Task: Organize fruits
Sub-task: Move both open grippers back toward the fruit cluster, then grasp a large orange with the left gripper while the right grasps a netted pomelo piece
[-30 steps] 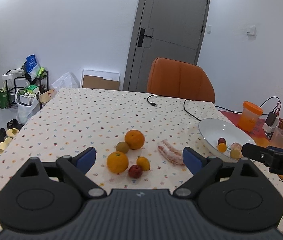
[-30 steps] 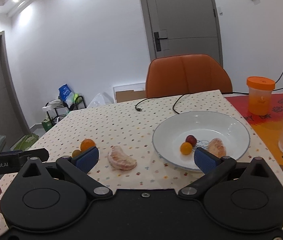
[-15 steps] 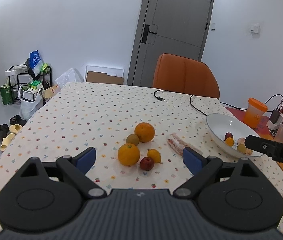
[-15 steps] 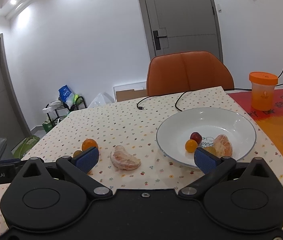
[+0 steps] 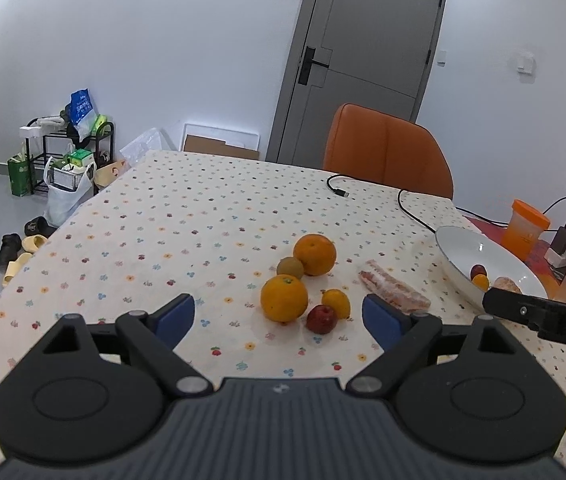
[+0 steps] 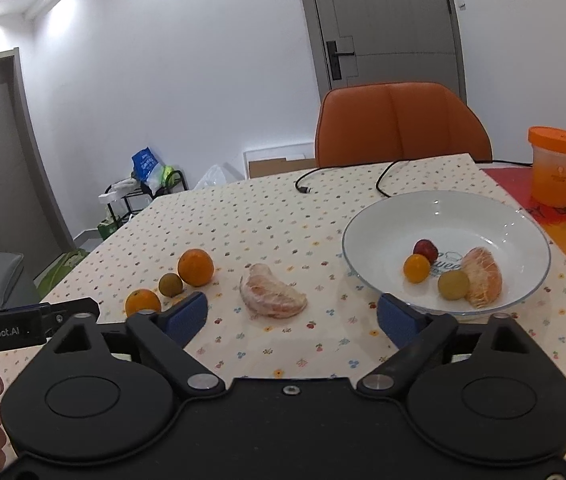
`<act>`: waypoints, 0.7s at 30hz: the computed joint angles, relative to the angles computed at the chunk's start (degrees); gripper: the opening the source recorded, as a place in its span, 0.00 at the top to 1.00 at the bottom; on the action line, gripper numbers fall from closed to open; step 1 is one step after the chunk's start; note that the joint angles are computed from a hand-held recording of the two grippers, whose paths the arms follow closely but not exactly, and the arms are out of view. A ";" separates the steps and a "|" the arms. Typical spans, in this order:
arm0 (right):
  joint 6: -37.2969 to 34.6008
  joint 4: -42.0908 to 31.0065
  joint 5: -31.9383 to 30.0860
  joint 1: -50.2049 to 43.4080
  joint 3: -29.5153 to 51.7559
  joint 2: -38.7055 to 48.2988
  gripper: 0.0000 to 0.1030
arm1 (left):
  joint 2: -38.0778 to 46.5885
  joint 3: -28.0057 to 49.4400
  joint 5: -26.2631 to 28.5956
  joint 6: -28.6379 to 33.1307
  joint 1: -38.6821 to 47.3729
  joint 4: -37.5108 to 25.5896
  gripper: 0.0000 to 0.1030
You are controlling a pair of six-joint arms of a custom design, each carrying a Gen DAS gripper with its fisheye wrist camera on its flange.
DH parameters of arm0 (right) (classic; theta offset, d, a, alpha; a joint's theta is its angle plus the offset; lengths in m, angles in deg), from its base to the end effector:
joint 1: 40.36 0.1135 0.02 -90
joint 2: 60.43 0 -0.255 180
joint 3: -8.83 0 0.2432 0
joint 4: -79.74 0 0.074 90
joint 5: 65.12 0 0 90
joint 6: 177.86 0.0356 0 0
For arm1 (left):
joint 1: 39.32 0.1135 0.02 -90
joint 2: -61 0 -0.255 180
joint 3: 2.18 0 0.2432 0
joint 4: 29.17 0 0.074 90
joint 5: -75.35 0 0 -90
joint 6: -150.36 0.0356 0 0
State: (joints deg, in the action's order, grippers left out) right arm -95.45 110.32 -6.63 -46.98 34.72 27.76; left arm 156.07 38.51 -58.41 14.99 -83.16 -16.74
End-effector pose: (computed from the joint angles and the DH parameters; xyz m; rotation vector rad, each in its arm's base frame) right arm 0.2145 -0.0062 0.0982 -0.3378 2.0352 0.4300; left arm 0.2034 -0.1612 0.1032 -0.3929 2.0376 -0.0553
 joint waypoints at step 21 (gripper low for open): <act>-0.21 1.41 1.90 6.37 6.41 11.21 0.38 | 9.73 2.91 7.95 4.35 7.40 9.23 0.42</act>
